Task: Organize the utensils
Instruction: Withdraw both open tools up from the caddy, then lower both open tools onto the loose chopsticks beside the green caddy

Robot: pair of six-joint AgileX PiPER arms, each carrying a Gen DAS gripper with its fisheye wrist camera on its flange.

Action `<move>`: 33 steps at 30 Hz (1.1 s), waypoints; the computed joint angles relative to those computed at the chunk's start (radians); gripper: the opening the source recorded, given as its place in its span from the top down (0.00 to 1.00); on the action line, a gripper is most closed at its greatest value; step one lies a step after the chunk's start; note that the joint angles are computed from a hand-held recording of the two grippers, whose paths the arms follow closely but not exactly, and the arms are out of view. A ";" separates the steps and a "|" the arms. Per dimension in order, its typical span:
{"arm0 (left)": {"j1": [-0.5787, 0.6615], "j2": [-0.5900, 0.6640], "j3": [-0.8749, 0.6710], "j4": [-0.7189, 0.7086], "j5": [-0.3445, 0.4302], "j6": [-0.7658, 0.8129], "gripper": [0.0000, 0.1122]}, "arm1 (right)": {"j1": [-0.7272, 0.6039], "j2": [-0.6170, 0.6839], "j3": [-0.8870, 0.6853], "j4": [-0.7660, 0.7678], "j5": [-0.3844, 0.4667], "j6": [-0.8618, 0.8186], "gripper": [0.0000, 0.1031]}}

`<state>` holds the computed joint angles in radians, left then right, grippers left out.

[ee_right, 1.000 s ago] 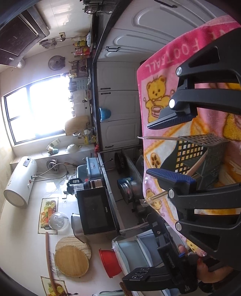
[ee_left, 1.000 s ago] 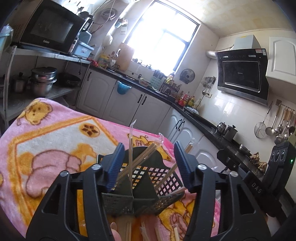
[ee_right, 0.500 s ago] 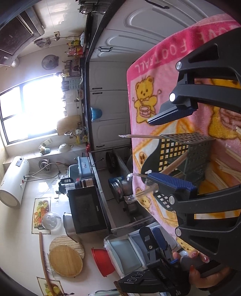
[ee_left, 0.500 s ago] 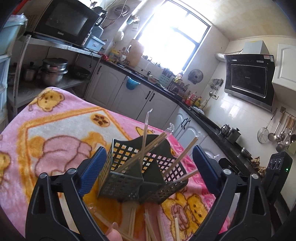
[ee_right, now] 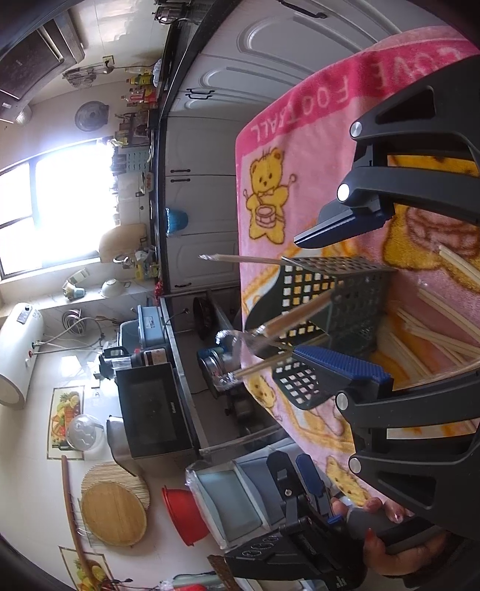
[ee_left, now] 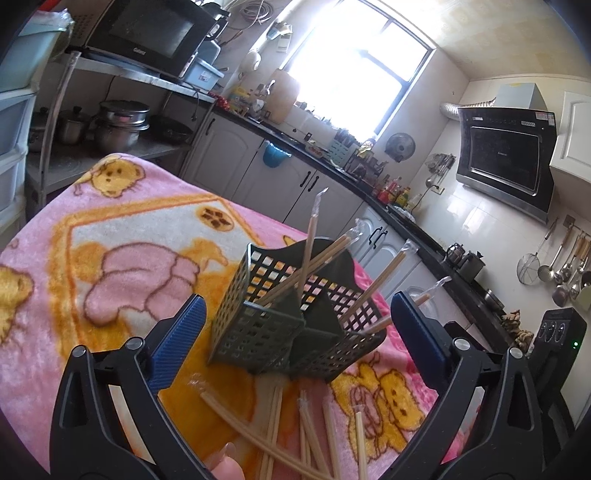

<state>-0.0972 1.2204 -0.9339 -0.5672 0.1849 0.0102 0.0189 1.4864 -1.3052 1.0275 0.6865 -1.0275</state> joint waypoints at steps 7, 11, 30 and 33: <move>0.011 -0.010 0.049 0.014 0.009 -0.029 0.18 | 0.018 -0.022 0.043 -0.052 0.025 0.020 0.49; 0.011 -0.013 0.070 0.050 0.017 -0.071 0.18 | 0.032 -0.029 0.065 -0.083 0.035 0.030 0.49; 0.101 0.075 0.109 -0.202 0.128 0.135 0.20 | 0.099 0.012 0.103 -0.255 0.078 0.130 0.63; 0.122 0.102 0.108 -0.269 0.155 0.197 0.28 | 0.121 0.034 0.090 -0.295 0.088 0.161 0.66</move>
